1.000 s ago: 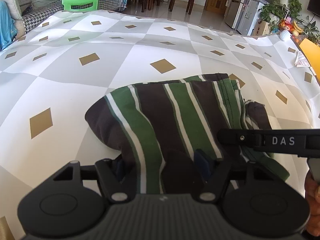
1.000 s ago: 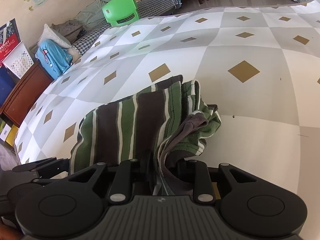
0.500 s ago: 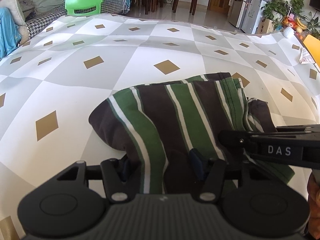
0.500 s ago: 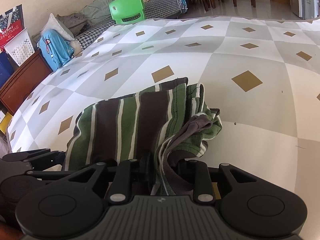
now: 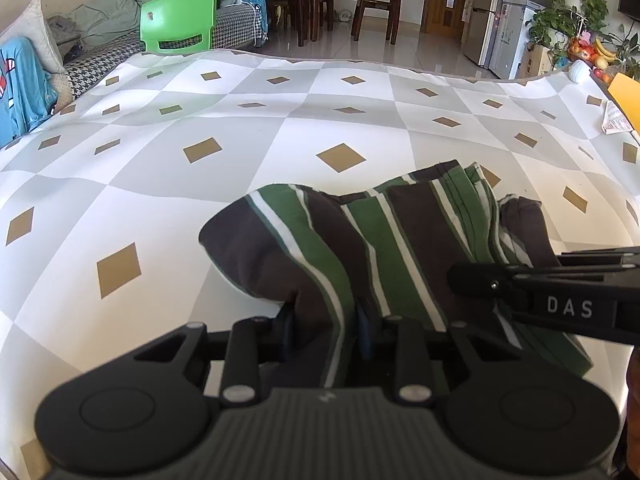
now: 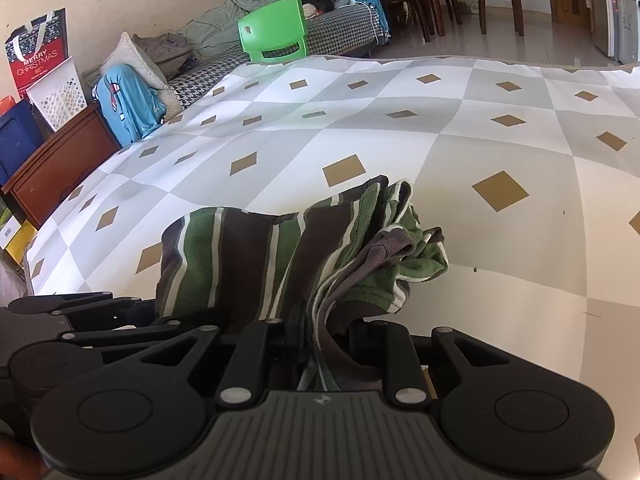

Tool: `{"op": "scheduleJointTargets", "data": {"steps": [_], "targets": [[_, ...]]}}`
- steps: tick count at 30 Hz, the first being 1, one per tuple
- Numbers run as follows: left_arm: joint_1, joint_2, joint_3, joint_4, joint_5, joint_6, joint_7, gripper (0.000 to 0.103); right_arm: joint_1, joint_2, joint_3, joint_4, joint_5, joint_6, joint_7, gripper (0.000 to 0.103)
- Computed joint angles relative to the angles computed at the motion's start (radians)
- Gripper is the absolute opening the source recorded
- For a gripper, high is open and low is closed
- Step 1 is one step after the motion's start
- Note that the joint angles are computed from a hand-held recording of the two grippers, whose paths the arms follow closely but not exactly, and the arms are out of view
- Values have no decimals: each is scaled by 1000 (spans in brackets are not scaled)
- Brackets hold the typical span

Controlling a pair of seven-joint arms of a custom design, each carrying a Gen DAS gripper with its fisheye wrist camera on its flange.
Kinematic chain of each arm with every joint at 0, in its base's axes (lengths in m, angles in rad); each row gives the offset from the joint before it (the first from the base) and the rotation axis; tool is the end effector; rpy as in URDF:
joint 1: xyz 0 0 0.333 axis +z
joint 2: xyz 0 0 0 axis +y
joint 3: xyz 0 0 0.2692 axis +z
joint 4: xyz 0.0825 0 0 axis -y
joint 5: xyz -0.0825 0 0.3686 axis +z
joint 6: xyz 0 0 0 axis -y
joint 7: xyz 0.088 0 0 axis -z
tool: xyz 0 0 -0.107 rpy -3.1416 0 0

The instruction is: Fold clothes

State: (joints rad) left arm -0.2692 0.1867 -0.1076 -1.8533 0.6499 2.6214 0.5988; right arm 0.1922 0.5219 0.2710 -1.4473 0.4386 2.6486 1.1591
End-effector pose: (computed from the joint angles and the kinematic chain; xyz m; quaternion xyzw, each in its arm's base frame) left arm 0.5793 -0.2407 0.4447 -0.7027 0.6176 -0.2477 0.2517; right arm 0.6569 0.2721 0.4368 -0.7854 0.4792 -0.0667 0.3861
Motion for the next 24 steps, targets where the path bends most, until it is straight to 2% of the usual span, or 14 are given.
{"op": "scheduleJointTargets", "data": {"steps": [5,8,10,11,16,18,20,22,24], "targets": [[3,-10,-3,-7,-6,6,4,27,-4,-9,6,-6,10,1,-17,19],[9,-8,-7,-7,-38,-3,13,27,15,4,-24,11,-22,-20,45,20],[10,-3,-6,-4,-50,-16,16,28,17,18,-36,29,-33,-40,93,24],[9,1,-5,-1,-52,-25,16,31,19,23,-40,35,-40,-45,111,25],[8,6,2,-4,-49,-35,-7,43,33,36,-61,47,-93,-53,178,47],[7,10,7,-2,-41,-46,-27,58,23,38,-50,41,-90,-38,179,48],[13,15,8,-3,-54,-39,-36,65,20,43,-43,45,-92,-33,183,52],[20,21,8,-6,-75,-16,-32,68,20,47,-37,44,-99,-20,176,57],[15,29,12,0,-63,-12,-26,69,27,49,-39,41,-116,-2,176,58]]}}
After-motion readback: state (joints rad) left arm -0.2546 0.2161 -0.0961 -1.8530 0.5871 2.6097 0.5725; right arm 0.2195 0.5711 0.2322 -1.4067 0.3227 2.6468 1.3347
